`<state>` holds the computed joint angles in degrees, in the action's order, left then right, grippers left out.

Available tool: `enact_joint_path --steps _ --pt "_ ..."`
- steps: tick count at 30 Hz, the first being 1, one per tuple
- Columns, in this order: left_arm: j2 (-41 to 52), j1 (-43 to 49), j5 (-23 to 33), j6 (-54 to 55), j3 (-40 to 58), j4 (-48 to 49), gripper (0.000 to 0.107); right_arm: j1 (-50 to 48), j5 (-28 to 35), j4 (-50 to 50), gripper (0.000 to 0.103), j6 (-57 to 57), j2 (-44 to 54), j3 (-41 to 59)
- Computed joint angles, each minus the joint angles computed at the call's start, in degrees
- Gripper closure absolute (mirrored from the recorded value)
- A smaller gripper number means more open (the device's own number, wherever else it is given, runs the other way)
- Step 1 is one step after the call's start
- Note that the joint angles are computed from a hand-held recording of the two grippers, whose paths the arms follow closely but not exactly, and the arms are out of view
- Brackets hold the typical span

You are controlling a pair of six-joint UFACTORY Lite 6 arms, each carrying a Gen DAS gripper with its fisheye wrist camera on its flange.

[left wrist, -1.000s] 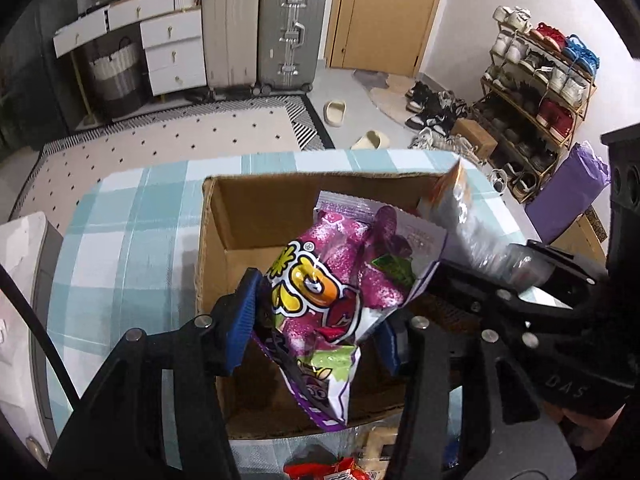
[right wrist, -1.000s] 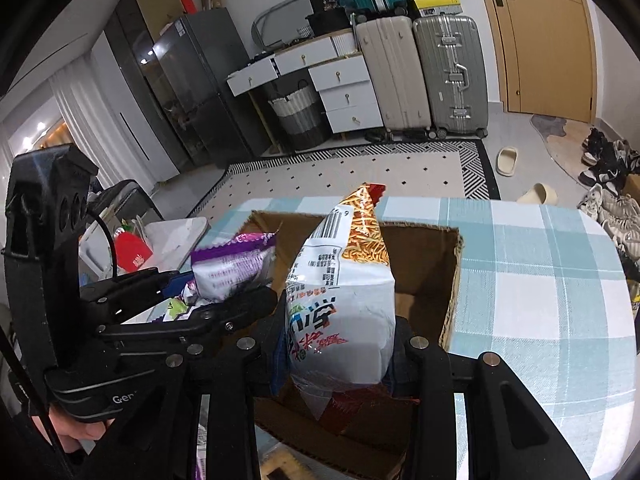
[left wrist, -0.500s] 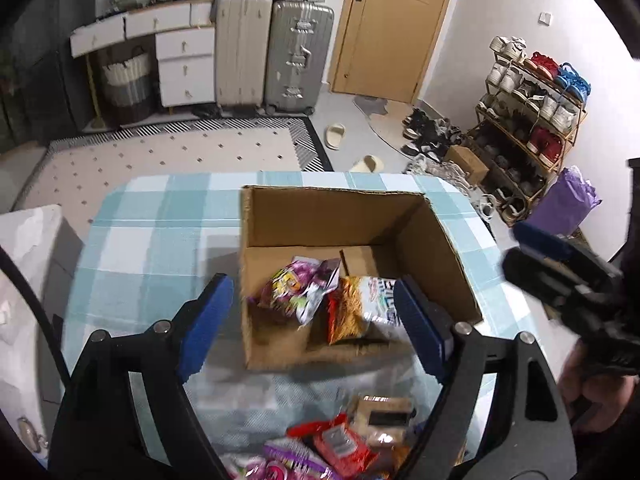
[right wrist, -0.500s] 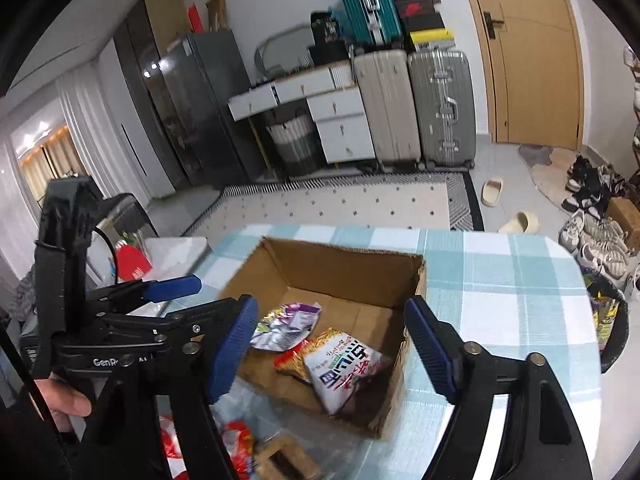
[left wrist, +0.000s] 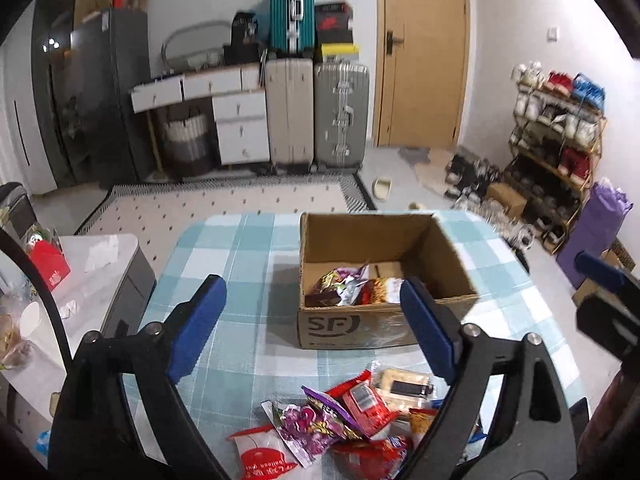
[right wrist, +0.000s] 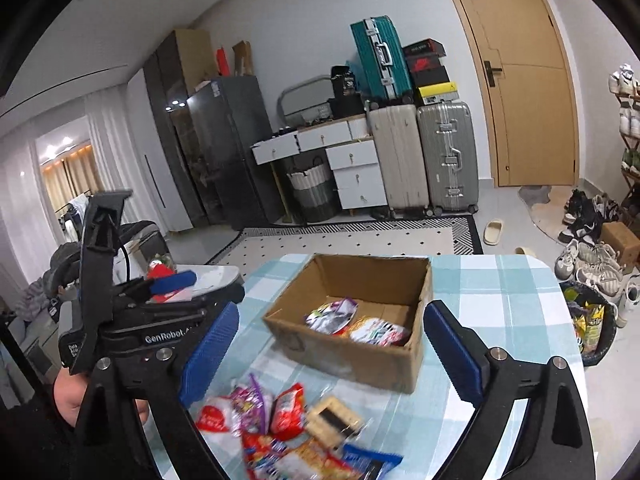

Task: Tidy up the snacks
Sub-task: 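Move both grippers back over the remaining snack pile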

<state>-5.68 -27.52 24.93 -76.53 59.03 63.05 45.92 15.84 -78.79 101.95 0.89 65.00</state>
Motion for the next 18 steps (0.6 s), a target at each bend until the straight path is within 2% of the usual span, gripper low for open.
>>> enact_joint_path --steps 1,3,9,15,18 --pt "-3.6 -1.5 1.1 -2.6 -2.9 2.3 0.016 1.8 1.4 -2.9 0.005 3.5 -1.8 -1.8" --pt "-9.1 -3.5 2.6 -5.4 -7.1 4.8 0.004 5.4 5.2 -7.9 0.002 10.0 -4.6 -4.9" --pt "-29.0 -11.6 11.7 -6.9 -20.3 3.7 0.004 14.2 12.2 -14.5 0.001 22.6 -11.0 -12.6" --pt "-45.7 -17.3 18.4 -8.6 -33.4 1.9 0.004 23.9 21.9 -13.2 0.001 24.6 -13.3 -17.4" --pt "-51.9 -21.2 21.6 -9.4 -39.3 0.4 0.004 26.1 23.4 -12.8 0.001 26.7 -13.0 -19.8"
